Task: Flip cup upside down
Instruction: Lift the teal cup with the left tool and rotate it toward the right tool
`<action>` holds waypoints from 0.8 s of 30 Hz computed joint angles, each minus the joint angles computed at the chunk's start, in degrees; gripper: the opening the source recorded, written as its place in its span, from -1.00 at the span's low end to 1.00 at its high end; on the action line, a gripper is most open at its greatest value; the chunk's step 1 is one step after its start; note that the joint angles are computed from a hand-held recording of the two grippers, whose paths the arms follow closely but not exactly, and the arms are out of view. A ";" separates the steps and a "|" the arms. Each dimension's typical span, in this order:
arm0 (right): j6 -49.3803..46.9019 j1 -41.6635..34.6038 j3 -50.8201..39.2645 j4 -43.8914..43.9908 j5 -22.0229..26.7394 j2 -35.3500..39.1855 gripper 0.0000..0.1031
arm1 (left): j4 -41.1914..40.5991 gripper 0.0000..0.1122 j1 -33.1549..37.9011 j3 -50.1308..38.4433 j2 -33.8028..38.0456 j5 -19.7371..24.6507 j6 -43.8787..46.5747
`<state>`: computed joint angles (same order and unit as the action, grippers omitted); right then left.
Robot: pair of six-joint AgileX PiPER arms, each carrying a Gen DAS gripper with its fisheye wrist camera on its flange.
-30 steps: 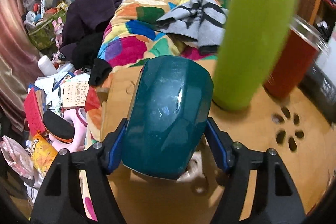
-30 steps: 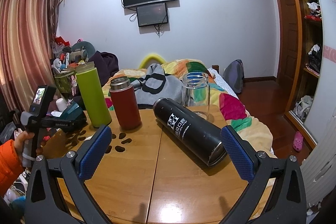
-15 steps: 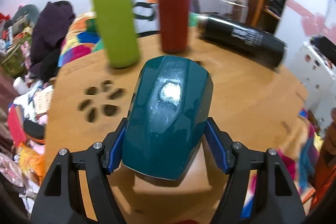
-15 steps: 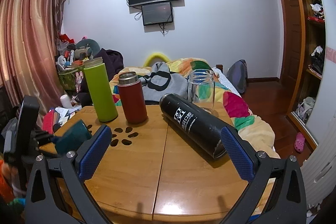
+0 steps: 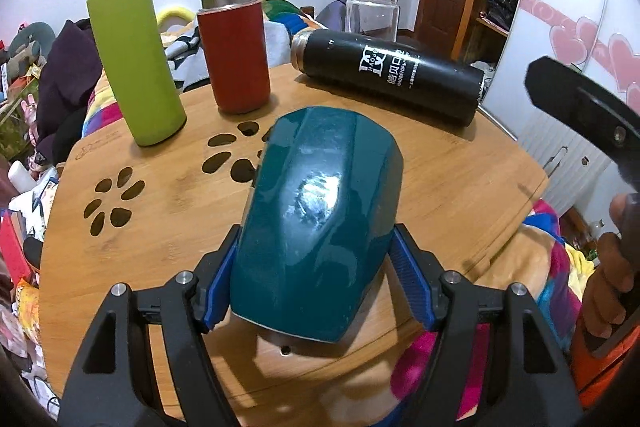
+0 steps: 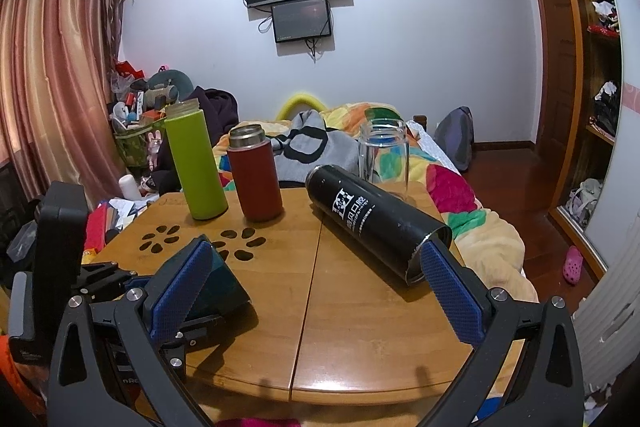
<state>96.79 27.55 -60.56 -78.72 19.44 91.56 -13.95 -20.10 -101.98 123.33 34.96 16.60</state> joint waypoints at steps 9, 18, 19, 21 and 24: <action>-3.32 0.04 -1.24 3.20 -0.52 1.81 1.00 | -8.76 0.45 1.70 7.39 -5.24 -2.25 10.75; -5.14 0.53 -1.98 4.91 -1.60 3.33 1.00 | 1.22 0.77 4.80 22.26 -15.68 -18.95 1.77; -5.77 0.71 -2.24 5.67 -1.88 3.60 1.00 | 5.07 0.77 4.97 21.94 -15.31 -19.62 -2.48; -6.89 1.02 -2.42 6.75 -2.38 3.94 1.00 | 7.13 0.67 5.99 21.04 -14.25 -20.46 -5.43; -8.60 1.52 -2.58 8.18 -3.20 4.38 1.00 | 6.24 0.44 6.73 17.65 -11.25 -18.51 -4.72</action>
